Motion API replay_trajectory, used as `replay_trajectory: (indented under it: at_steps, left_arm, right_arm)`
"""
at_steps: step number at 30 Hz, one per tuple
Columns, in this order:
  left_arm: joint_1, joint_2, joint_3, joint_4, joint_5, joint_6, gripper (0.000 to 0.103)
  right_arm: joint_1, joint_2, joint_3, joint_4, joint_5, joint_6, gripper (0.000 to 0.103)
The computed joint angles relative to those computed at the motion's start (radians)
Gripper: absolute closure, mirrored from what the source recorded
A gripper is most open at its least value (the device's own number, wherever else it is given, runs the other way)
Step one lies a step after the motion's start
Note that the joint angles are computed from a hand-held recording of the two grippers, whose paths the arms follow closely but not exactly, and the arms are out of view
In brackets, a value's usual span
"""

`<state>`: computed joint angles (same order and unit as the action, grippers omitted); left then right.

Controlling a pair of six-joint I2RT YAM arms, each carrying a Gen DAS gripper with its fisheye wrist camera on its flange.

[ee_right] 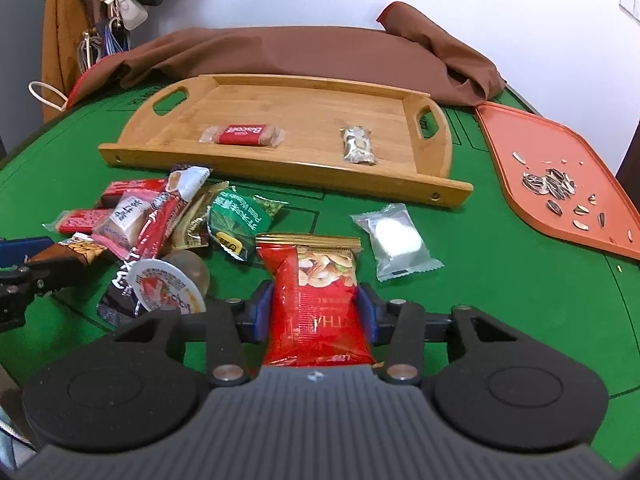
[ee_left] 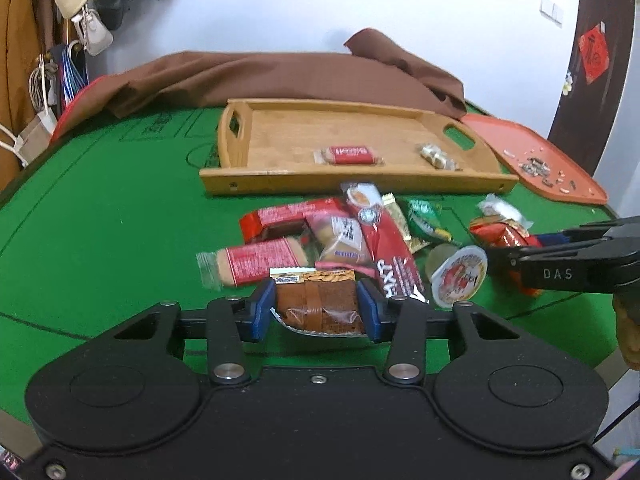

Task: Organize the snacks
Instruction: 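Carry the red nut bag and brown cake over the bamboo tray with both tools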

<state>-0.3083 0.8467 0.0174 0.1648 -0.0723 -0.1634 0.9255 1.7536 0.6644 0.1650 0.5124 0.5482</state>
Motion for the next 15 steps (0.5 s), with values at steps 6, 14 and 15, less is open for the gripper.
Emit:
replay_trajectory:
  at_steps: [6,14,15]
  left_arm:
    - [0.035,-0.086,0.031,-0.079,0.033,0.010,0.063]
    - [0.061,-0.126,0.077,-0.121,0.069,0.032,0.064]
    - [0.067,-0.110,0.089,-0.108,0.074,0.040,0.064]
  right_arm:
    - [-0.003,-0.061,-0.019,0.001,0.013,-0.009,0.055]
    - [-0.037,-0.116,-0.022,-0.007,0.024,-0.032,0.055]
    - [-0.047,-0.123,-0.020,-0.008,0.015,-0.038,0.055]
